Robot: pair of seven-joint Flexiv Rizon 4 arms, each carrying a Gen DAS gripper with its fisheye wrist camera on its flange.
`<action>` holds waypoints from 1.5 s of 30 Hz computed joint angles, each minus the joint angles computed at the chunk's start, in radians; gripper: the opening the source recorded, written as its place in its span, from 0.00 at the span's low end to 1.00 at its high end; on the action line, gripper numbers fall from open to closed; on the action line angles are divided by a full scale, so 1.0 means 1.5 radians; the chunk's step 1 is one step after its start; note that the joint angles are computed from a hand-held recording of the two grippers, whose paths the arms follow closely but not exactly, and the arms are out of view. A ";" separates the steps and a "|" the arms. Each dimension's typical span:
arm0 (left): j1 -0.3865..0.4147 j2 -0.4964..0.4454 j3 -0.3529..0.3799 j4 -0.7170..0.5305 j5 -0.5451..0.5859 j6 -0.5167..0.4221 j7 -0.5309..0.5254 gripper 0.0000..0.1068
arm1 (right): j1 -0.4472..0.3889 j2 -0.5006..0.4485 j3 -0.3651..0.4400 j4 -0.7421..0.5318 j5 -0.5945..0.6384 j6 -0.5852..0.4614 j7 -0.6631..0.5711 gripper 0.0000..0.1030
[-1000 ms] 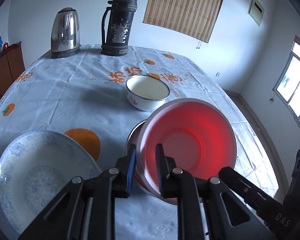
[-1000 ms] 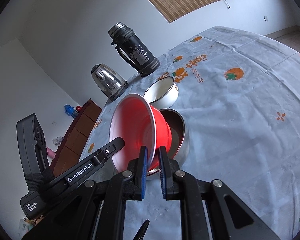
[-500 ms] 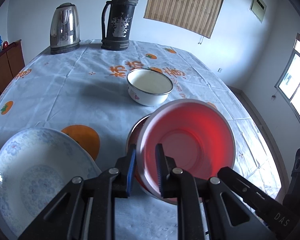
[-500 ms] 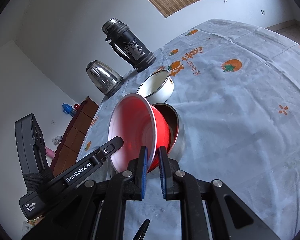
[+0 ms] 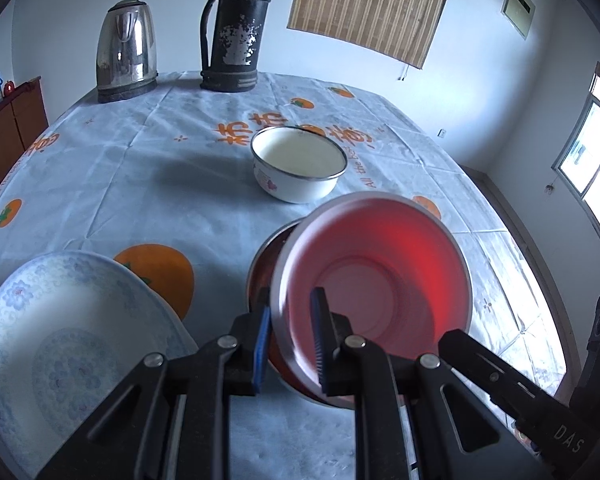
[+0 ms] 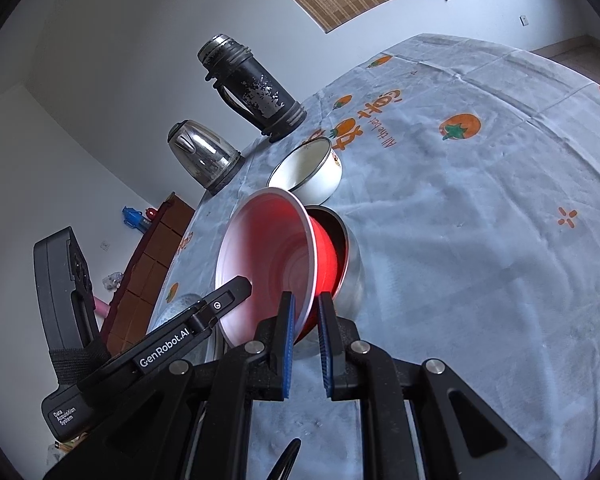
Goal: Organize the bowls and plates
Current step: 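Lower the red bowl into the steel bowl and open both grippers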
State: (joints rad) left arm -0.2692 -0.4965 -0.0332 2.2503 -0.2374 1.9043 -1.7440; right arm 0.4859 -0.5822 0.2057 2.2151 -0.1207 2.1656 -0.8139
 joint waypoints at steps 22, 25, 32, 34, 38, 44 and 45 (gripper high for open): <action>-0.186 0.004 0.147 0.015 -0.163 0.046 0.057 0.51 | 0.093 0.039 -0.059 0.012 0.147 -0.004 -0.065 0.13; -0.237 -0.005 0.174 0.014 -0.234 0.060 0.103 0.55 | 0.090 0.040 -0.054 0.012 0.153 -0.005 -0.066 0.13; -0.255 -0.010 0.152 0.026 -0.332 0.105 0.168 0.63 | 0.104 0.046 -0.060 0.016 0.176 -0.011 -0.076 0.13; -0.254 -0.010 0.142 0.027 -0.354 0.114 0.185 0.65 | 0.105 0.047 -0.060 0.018 0.179 -0.011 -0.077 0.13; -0.238 -0.005 0.113 0.036 -0.379 0.134 0.205 0.67 | 0.109 0.049 -0.061 0.019 0.186 -0.011 -0.080 0.13; -0.199 0.003 0.065 0.052 -0.393 0.162 0.216 0.69 | 0.128 0.054 -0.072 0.019 0.203 -0.019 -0.091 0.14; -0.194 0.004 0.060 0.055 -0.395 0.166 0.217 0.70 | 0.132 0.055 -0.075 0.018 0.206 -0.022 -0.094 0.14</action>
State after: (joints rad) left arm -0.5609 -0.4903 0.0564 2.3322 -0.8299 2.1534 -1.4183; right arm 0.6832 -0.4995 0.0938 2.2424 0.1881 2.1325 -0.9544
